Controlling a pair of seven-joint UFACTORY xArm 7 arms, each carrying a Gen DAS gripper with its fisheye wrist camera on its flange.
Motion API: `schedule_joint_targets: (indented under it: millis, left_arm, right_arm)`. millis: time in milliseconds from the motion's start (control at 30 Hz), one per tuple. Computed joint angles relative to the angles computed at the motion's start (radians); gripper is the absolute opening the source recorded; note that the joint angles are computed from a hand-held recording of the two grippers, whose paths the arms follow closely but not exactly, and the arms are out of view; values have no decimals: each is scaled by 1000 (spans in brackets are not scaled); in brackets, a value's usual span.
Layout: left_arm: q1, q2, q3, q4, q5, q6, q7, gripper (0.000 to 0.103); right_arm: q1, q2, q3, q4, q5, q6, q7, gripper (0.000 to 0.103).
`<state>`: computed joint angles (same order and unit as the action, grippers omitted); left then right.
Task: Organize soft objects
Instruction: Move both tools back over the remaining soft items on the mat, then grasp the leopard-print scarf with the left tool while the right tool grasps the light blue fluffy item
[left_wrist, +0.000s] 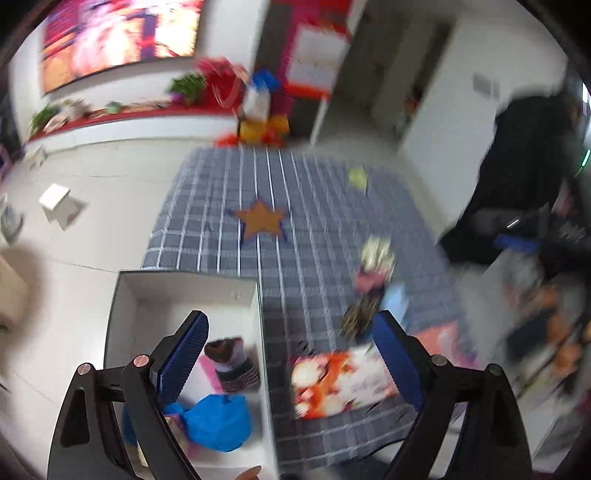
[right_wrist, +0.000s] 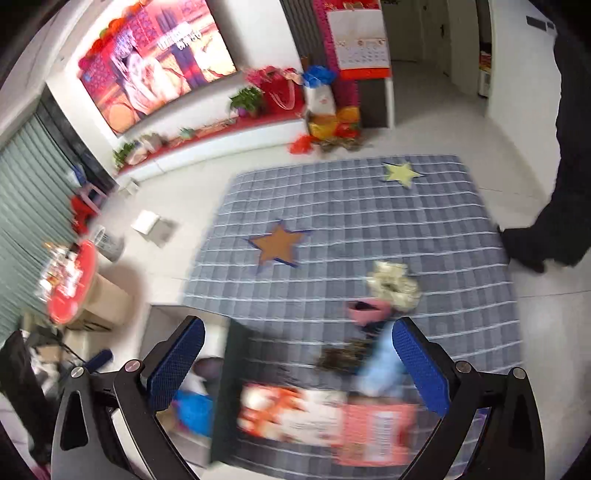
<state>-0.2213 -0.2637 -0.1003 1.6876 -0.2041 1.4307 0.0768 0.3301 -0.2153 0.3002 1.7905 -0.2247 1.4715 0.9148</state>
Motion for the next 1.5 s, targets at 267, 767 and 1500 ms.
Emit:
schedule_joint_targets:
  millis: [267,767,1500]
  left_arm:
    - [-115,216,-118,113,149,126,25,92]
    - [-312,600,-97,322,231,279,63,92]
    - [-256,621,-28,270,337,209,-81,103]
  right_arm:
    - [-107,-342,-167,-470,320,29,142,102]
    - [-190,-281,-274,-655,470,53,-102,102]
    - [-225,-40,-258,-689,336,54,-420,102]
